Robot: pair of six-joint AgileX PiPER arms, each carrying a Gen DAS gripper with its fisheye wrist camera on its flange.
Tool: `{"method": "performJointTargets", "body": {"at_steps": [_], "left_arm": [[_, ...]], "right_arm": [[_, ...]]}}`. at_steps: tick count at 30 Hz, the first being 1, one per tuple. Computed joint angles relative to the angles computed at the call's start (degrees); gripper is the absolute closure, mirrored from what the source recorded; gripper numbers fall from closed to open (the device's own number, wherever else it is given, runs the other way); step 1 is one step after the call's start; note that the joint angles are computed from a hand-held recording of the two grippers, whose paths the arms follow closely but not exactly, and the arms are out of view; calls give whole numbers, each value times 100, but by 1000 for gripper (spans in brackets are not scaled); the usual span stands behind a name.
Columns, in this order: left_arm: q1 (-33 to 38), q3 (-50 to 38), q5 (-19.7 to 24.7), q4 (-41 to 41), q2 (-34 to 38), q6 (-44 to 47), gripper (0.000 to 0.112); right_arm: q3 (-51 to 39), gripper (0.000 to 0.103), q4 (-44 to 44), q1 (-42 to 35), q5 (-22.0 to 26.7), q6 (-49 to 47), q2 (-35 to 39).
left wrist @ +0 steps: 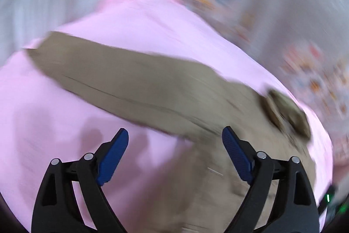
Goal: Fold large clothes
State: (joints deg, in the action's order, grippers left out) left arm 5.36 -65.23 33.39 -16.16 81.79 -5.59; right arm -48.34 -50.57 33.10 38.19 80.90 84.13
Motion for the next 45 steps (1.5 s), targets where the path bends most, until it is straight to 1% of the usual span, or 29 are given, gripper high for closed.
{"method": "performJointTargets", "body": {"at_steps": [1, 2, 4, 6, 8, 9, 10, 11, 12, 13, 14, 15, 16, 19, 20, 22, 23, 25, 26, 29, 30, 32, 34, 35, 38, 40, 42, 44, 45], "left_arm": [[458, -174, 71, 15, 171, 67, 27], [760, -303, 97, 14, 315, 109, 27], [1571, -826, 198, 3, 878, 171, 27], [2043, -1344, 344, 199, 1408, -7, 27], [2351, -1768, 469, 230, 1826, -39, 30], [2476, -1967, 548, 95, 2015, 56, 31], [2566, -2094, 612, -225, 2149, 335, 35], [2624, -2236, 690, -488, 2289, 561, 40], [2674, -2410, 836, -864, 2478, 861, 56], [2687, -2623, 1063, -1079, 2674, 963, 71], [2692, -2797, 1222, -1130, 2819, 923, 79], [2614, -2914, 1289, -1060, 2915, 756, 93], [2505, -2973, 1258, -912, 2928, 620, 102], [2148, -2794, 882, -454, 2578, 405, 110], [2057, -2752, 793, -459, 2431, 474, 110], [1720, -2716, 734, -367, 2049, 527, 111], [1540, -2718, 713, -285, 1856, 525, 111], [1015, -2778, 750, -292, 1384, 624, 111], [822, -2799, 779, -305, 1226, 654, 111], [-196, -3032, 881, -134, 811, 570, 111], [-687, -3039, 854, 78, 626, 463, 111], [-1566, -3071, 859, 441, 423, 215, 110], [-2276, -3071, 917, 721, 352, -53, 110], [-2774, -3062, 921, 953, 362, -284, 110], [-3834, -2871, 760, 1736, 511, -1120, 109], [-4245, -2784, 743, 1863, 730, -1445, 107], [-4514, -2648, 750, 1654, 1003, -1557, 105], [-4623, -2372, 638, 1430, 1135, -1630, 80], [-4622, -2294, 610, 1395, 1195, -1718, 44]], "right_arm": [[-7, 91, -12, 13, 23, 9, 6], [-8, 91, -24, 22, 36, 20, 6], [17, 91, -36, 12, 11, 45, -20], [24, 91, -53, 15, 15, 60, -22], [5, 90, -70, 41, 79, 55, -8], [-14, 88, -83, 66, 130, 57, 7], [-35, 87, -103, 97, 190, 77, 28], [-55, 87, -120, 123, 250, 90, 48], [-69, 86, -133, 143, 292, 102, 63], [-85, 85, -150, 164, 344, 121, 80], [-98, 85, -162, 179, 383, 131, 92], [-116, 83, -184, 213, 445, 163, 111], [-134, 81, -208, 244, 507, 197, 130], [-148, 76, -293, 318, 681, 342, 154], [-153, 74, -306, 340, 724, 378, 157], [-158, 65, -344, 376, 837, 477, 165], [-163, 63, -361, 397, 914, 538, 166], [-127, 56, -413, 435, 983, 639, 102], [-64, 55, -462, 474, 998, 730, 4], [266, 52, -498, 651, 987, 1093, -535], [401, 50, -497, 739, 1021, 1220, -761], [654, 49, -468, 981, 1239, 1422, -1248], [871, 48, -431, 1282, 1585, 1564, -1722], [939, 47, -415, 1412, 1750, 1625, -1908], [1191, 45, -345, 1847, 2262, 1866, -2526], [1334, 44, -279, 2104, 2573, 1994, -2868], [1465, 44, -243, 2388, 2857, 2155, -3110], [1597, 44, -187, 2575, 3049, 2272, -3319], [1656, 44, -149, 2597, 3059, 2296, -3401]]}}
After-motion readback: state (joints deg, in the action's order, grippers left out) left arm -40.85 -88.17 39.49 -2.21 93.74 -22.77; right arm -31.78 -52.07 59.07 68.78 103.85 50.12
